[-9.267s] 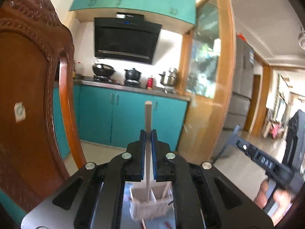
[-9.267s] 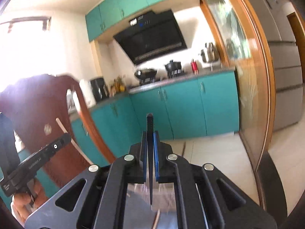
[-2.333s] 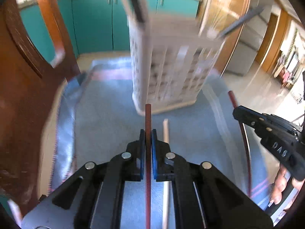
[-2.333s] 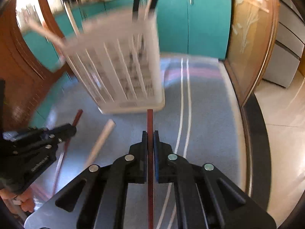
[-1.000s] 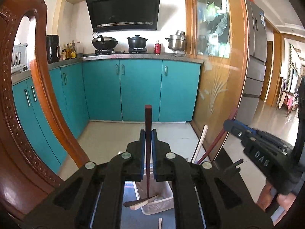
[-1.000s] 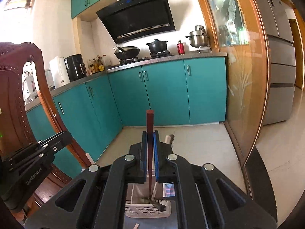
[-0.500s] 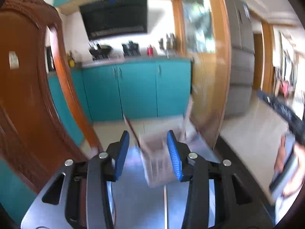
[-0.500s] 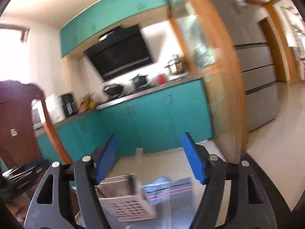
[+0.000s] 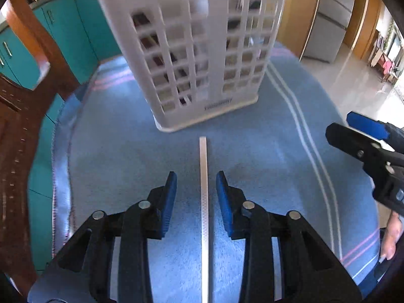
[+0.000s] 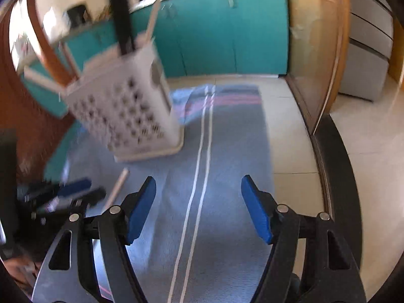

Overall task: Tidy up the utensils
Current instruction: 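Lower the left gripper to the light chopstick and close on it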

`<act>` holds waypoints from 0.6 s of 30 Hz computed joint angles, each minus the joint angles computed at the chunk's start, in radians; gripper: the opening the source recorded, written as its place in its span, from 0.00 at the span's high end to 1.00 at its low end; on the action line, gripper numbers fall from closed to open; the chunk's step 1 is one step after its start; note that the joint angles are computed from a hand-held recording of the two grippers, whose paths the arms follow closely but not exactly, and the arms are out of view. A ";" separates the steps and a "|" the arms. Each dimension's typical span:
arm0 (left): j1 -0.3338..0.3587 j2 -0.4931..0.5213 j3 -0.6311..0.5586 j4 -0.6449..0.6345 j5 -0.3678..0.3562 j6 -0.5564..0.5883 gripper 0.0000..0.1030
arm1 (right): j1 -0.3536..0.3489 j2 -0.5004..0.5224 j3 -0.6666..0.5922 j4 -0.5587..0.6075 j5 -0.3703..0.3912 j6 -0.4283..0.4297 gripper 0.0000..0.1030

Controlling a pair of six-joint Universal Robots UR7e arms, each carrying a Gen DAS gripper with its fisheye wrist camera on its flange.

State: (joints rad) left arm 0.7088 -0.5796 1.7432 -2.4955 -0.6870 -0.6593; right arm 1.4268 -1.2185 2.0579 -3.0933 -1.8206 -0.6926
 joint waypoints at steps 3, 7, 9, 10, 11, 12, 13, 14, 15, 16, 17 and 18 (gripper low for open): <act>0.009 0.017 -0.008 -0.012 -0.002 0.011 0.67 | 0.009 0.017 -0.004 -0.017 -0.029 -0.012 0.36; 0.018 0.010 -0.005 -0.032 -0.044 0.019 0.93 | 0.008 0.014 -0.003 -0.003 -0.035 0.019 0.36; 0.011 0.013 -0.010 -0.002 -0.029 0.007 0.93 | 0.006 0.019 -0.013 0.013 -0.043 0.038 0.36; 0.013 0.009 -0.009 -0.005 -0.023 0.010 0.93 | 0.005 0.017 -0.015 0.019 -0.045 0.043 0.36; 0.005 0.002 -0.002 -0.014 -0.014 0.007 0.93 | 0.004 0.018 -0.015 0.022 -0.045 0.047 0.36; -0.006 -0.010 0.004 -0.022 -0.001 0.001 0.93 | 0.004 0.018 -0.013 0.020 -0.045 0.046 0.36; -0.022 -0.029 0.023 -0.026 0.009 -0.014 0.93 | 0.006 0.016 -0.015 0.021 -0.046 0.043 0.36; -0.039 -0.047 0.039 -0.040 0.023 -0.018 0.93 | 0.007 0.018 -0.010 0.011 -0.047 0.035 0.36; -0.057 -0.067 0.057 -0.058 0.038 -0.016 0.93 | 0.008 0.019 -0.006 0.001 -0.049 0.025 0.36; -0.072 -0.083 0.069 -0.072 0.049 -0.012 0.93 | 0.010 0.019 -0.001 -0.008 -0.051 0.015 0.36; -0.097 -0.108 0.088 -0.092 0.071 -0.006 0.93 | 0.012 0.022 0.001 -0.014 -0.054 0.008 0.36; -0.113 -0.123 0.099 -0.103 0.086 -0.004 0.93 | 0.013 0.023 0.004 -0.021 -0.055 0.001 0.36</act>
State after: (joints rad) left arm 0.5963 -0.7024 1.8421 -2.5981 -0.6012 -0.6633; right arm 1.4402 -1.1955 2.0621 -3.1148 -1.8761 -0.6912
